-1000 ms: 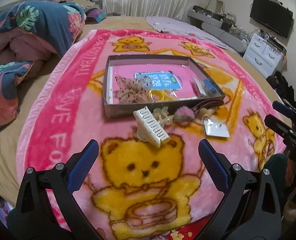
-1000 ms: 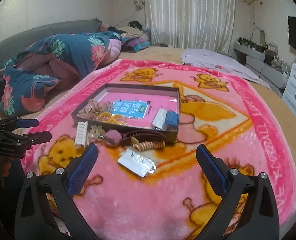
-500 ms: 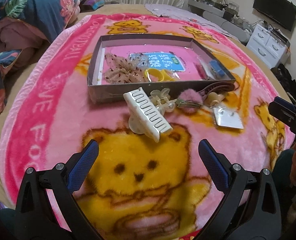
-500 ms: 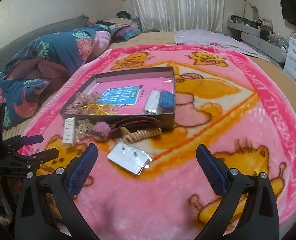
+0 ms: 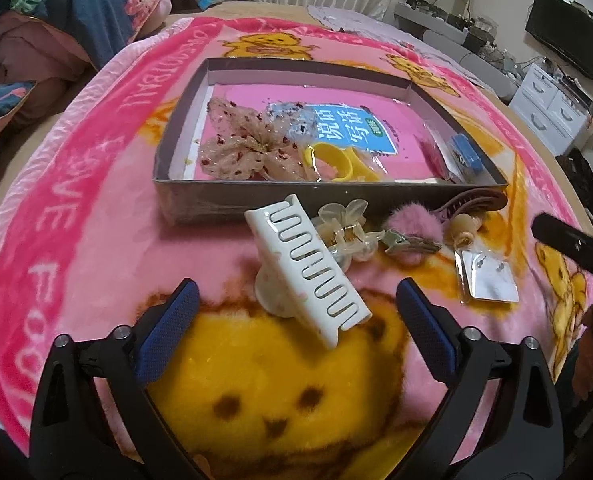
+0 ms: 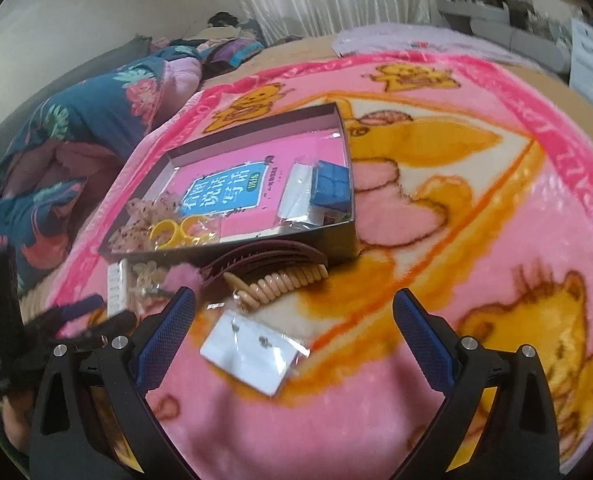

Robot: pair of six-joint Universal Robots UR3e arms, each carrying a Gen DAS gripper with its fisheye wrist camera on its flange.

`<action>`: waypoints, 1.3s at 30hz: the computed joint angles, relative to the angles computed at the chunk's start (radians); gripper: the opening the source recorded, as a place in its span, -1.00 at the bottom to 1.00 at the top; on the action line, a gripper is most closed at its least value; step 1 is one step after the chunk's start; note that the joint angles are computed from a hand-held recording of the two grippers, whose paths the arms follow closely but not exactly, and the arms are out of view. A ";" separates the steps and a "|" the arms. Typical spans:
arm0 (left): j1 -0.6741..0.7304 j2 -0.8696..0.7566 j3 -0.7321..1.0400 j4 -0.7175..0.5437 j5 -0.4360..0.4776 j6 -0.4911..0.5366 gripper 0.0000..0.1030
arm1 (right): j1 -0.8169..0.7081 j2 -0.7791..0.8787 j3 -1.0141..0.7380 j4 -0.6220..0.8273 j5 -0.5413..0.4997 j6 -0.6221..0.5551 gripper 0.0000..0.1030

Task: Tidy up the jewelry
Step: 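Reach the left tool toward the white claw clip and close on it, then close left tool on white claw clip while right tool grasps maroon hair clip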

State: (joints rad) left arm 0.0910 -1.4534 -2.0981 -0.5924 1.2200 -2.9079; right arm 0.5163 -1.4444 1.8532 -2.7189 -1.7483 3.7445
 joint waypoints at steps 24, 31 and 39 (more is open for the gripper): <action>0.100 0.064 -0.011 -0.096 -0.096 0.101 -0.25 | -0.070 0.132 -0.054 -0.156 0.204 0.012 -0.10; 0.167 0.102 -0.021 -0.136 -0.126 0.118 -0.24 | -0.063 0.142 -0.084 -0.184 0.221 -0.020 -0.11; 0.173 0.090 -0.015 -0.154 -0.124 0.129 -0.24 | -0.047 0.200 -0.171 -0.177 0.200 -0.027 -0.17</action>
